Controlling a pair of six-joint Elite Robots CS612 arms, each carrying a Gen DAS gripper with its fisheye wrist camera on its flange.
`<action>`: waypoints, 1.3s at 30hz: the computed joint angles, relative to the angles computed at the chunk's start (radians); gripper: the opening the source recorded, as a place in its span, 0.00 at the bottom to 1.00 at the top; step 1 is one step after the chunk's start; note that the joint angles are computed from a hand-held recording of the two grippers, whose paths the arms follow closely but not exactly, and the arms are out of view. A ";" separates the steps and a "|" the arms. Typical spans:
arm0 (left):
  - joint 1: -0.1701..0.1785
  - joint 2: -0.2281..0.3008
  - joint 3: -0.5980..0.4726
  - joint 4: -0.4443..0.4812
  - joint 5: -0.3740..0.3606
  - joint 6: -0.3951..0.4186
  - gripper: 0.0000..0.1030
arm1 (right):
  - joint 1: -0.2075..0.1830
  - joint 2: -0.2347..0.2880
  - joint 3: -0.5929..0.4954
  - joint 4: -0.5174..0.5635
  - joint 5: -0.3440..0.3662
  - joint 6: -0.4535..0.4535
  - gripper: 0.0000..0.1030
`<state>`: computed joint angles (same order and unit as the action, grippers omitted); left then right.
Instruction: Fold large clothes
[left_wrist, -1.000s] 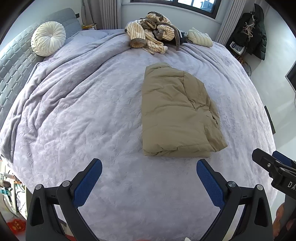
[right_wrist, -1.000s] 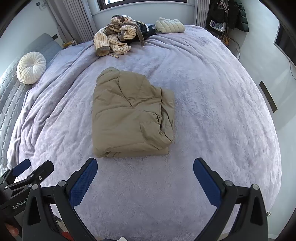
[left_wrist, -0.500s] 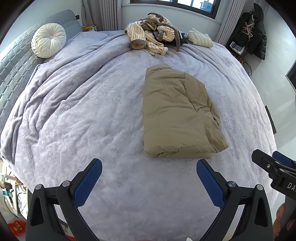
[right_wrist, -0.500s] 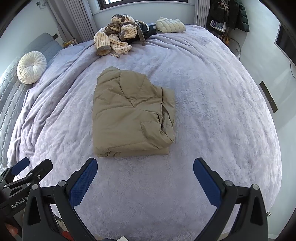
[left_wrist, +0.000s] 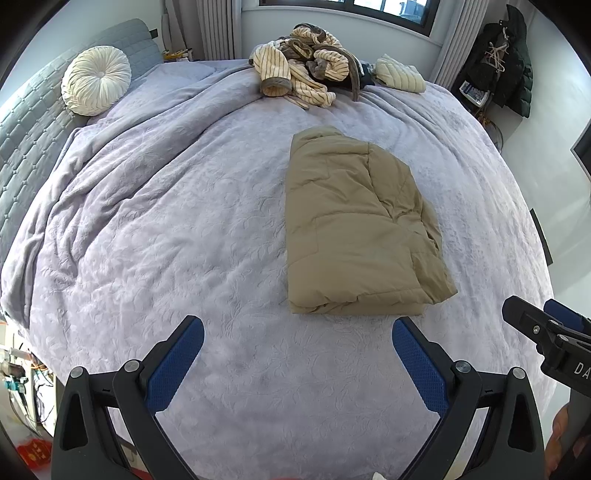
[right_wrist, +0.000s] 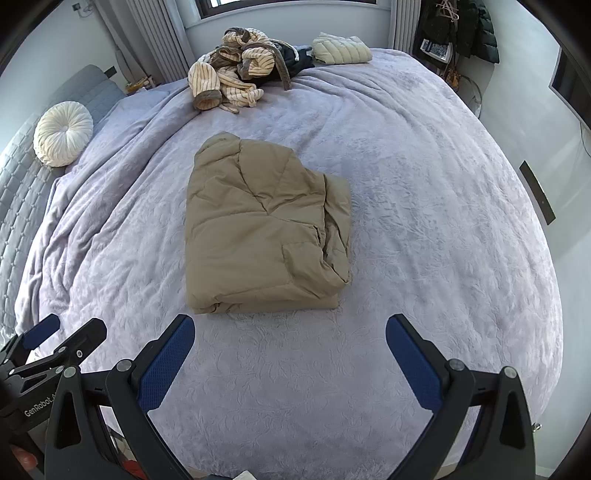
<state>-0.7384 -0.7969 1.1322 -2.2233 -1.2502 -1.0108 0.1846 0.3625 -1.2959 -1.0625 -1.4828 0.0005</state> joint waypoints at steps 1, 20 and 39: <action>0.000 0.000 0.000 -0.001 -0.001 0.001 0.99 | 0.001 0.000 0.000 0.000 0.000 0.000 1.00; 0.001 0.003 -0.005 0.002 -0.001 0.005 0.99 | 0.001 -0.003 0.006 -0.002 0.000 0.000 1.00; 0.009 0.010 -0.014 0.014 0.010 0.027 0.99 | 0.001 -0.004 0.008 -0.002 -0.001 0.000 1.00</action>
